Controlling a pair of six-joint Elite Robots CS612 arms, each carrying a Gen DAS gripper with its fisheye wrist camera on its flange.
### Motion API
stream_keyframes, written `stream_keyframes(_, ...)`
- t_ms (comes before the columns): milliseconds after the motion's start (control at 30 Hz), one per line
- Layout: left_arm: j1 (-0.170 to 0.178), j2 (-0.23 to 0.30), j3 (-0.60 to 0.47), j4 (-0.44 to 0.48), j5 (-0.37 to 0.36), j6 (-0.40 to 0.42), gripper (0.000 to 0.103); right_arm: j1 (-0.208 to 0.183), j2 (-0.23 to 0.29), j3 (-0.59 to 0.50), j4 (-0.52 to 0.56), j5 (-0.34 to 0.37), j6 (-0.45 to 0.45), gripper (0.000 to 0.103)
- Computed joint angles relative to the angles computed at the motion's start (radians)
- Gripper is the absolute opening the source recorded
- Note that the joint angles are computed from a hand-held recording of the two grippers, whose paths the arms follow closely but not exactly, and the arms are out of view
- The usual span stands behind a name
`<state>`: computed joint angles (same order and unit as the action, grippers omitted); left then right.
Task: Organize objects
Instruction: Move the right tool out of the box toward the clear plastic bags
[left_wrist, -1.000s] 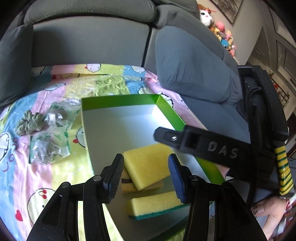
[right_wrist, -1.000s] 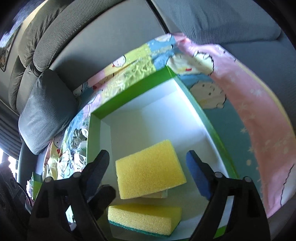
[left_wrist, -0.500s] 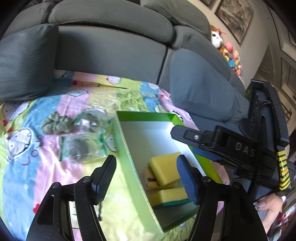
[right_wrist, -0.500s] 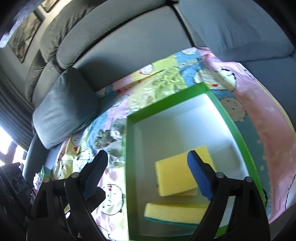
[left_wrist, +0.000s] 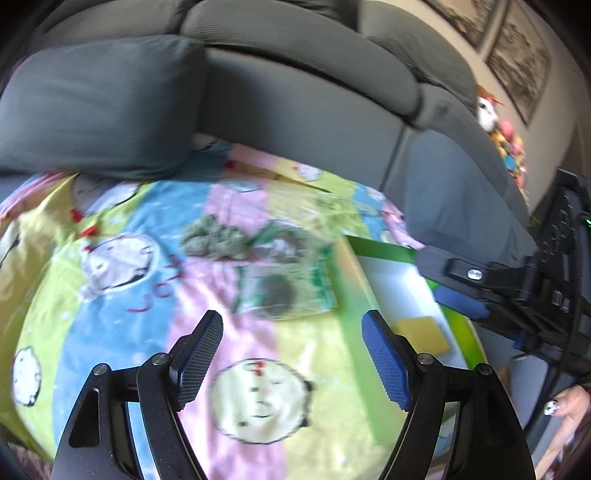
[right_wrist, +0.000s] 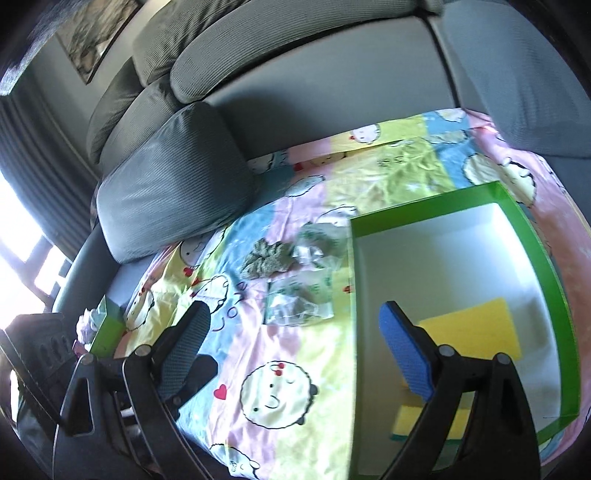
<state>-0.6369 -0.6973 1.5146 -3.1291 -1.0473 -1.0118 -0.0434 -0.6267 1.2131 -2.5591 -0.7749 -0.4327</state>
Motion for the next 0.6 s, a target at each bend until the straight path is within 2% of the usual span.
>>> stream_keyframes(267,0.023,-0.021,0.100,-0.009,-0.029,-0.140,0.078,0.041,0.000,0.000,0.052,-0.028,-0.059,0.092)
stream_keyframes(467,0.037,-0.017,0.139,-0.019,-0.048,-0.172,0.078,0.089,0.023,-0.026,0.050,-0.103,-0.054,0.092)
stream_keyframes(533,0.041,-0.017,0.144,0.005,-0.049,-0.178,0.078,0.106,0.037,-0.042,0.045,-0.146,-0.046,0.086)
stream_keyframes(567,0.043,-0.016,0.148,0.008,-0.050,-0.177,0.078,0.113,0.043,-0.052,0.050,-0.167,-0.044,0.076)
stream_keyframes(600,0.045,-0.015,0.151,0.004,-0.052,-0.175,0.078,0.121,0.050,-0.063,0.055,-0.191,-0.038,0.075)
